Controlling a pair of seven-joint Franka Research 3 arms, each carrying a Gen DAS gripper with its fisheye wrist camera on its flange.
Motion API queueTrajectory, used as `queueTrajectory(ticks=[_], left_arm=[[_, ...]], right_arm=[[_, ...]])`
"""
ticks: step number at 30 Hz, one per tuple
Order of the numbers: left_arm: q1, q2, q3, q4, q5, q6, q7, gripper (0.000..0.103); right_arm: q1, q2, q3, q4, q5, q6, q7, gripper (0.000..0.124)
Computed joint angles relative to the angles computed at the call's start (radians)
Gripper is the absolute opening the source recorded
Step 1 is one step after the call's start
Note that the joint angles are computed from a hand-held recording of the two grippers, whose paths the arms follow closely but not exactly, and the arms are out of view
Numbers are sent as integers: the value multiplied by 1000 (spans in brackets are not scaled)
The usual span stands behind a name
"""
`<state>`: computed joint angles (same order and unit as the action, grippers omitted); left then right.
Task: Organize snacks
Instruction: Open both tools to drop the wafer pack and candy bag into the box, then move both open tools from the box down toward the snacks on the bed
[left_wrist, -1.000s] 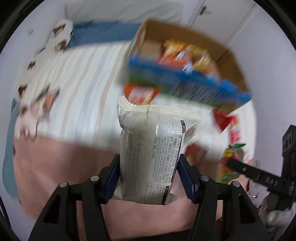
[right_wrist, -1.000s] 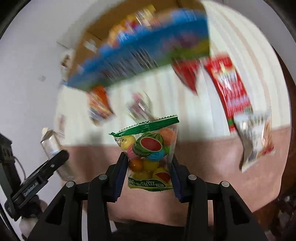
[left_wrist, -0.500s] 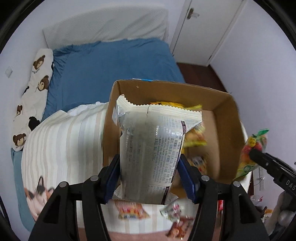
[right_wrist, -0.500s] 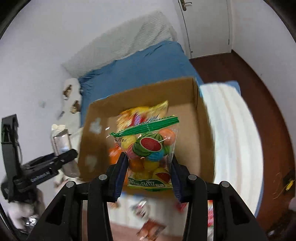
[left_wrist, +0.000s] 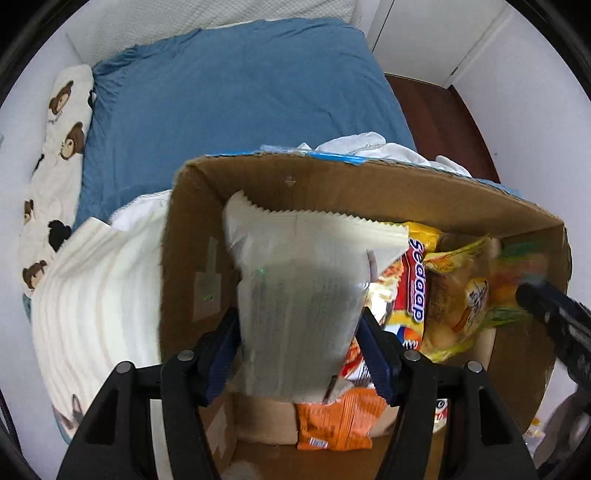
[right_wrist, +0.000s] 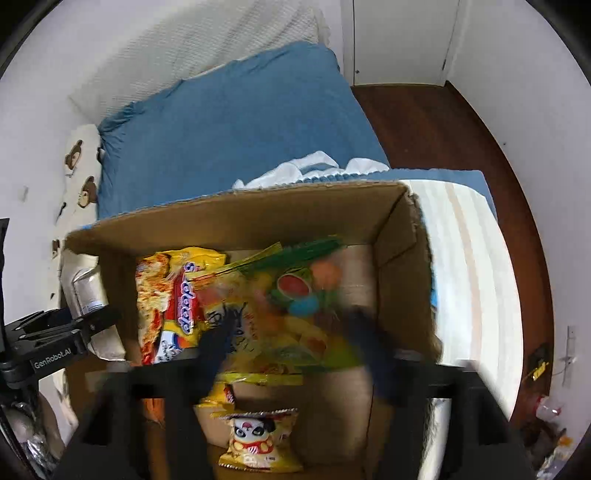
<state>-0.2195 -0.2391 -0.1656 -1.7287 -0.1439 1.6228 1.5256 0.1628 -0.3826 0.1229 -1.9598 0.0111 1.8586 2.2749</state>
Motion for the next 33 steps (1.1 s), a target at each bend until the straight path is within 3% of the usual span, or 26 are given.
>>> queueTrajectory(ticks=[1,3,16,23,33], left_arm=[[1,4,3,2,-7,4,2,71],[3,3,7,-4,-14,13,9,95],[1,-69,1,-47,12,60,-24,96],[-12,-209,7,-152,52,134,-49,96],[-54,-444,26,-282,83,179,-90,96]], right_arm=[[1,-2,-3,-8,5,8,-2,94],[3,1,-1,-12,8,9,-4,94],[23,-28,18,-12,14,-24,13,96],[28,-113,55,-55,0,-24,66,96],[46,-250,135,-71,-52,-40,101,96]])
